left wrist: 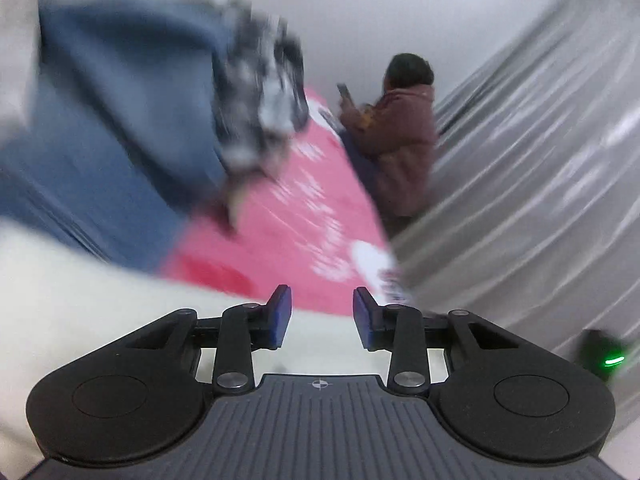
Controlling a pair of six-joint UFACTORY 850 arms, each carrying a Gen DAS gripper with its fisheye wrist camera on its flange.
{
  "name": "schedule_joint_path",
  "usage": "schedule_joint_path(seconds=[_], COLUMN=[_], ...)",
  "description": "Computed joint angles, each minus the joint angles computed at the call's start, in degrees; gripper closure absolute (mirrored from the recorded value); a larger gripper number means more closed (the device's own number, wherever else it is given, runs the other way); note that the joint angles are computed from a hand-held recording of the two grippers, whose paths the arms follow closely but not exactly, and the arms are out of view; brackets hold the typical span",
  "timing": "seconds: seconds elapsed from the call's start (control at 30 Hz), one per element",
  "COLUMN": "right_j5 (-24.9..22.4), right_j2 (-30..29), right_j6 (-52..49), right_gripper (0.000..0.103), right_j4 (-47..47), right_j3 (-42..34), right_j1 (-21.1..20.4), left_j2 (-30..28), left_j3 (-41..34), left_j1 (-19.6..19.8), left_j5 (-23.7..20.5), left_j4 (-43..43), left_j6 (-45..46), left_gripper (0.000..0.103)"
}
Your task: Fold clothes
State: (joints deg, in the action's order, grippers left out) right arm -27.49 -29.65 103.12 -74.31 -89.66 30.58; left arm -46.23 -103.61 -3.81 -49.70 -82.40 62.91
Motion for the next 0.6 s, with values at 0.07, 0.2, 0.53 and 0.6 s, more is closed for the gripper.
schedule_joint_path(seconds=[0.07,0.2,0.53,0.6], right_j5=[-1.92,-10.93,-17.79,-18.35], right_j2=[-4.33,-7.91,-1.37,-1.05], right_j6=[-7.91,-10.8,-0.53,3.7], right_gripper=[0.029,0.038,0.032,0.041], right_j4=[7.24,2.9,0.1,-4.91], right_j3=[-4.92,-4.92,4.07,3.28], right_j1=[-0.32,0.9,2.46,4.23], left_j2=[-1.63,-2.65,2.38,3.53], left_j3=[-0.47,0.76,8.74,11.11], left_j1=[-0.55,1.74,4.66,3.66], left_j5=[2.45,8.91,15.24,17.53], left_j4=[-0.42,2.27,-6.86,-11.91], left_j6=[0.17,3.11,19.75,25.13], left_gripper=[0.07,0.098,0.098,0.098])
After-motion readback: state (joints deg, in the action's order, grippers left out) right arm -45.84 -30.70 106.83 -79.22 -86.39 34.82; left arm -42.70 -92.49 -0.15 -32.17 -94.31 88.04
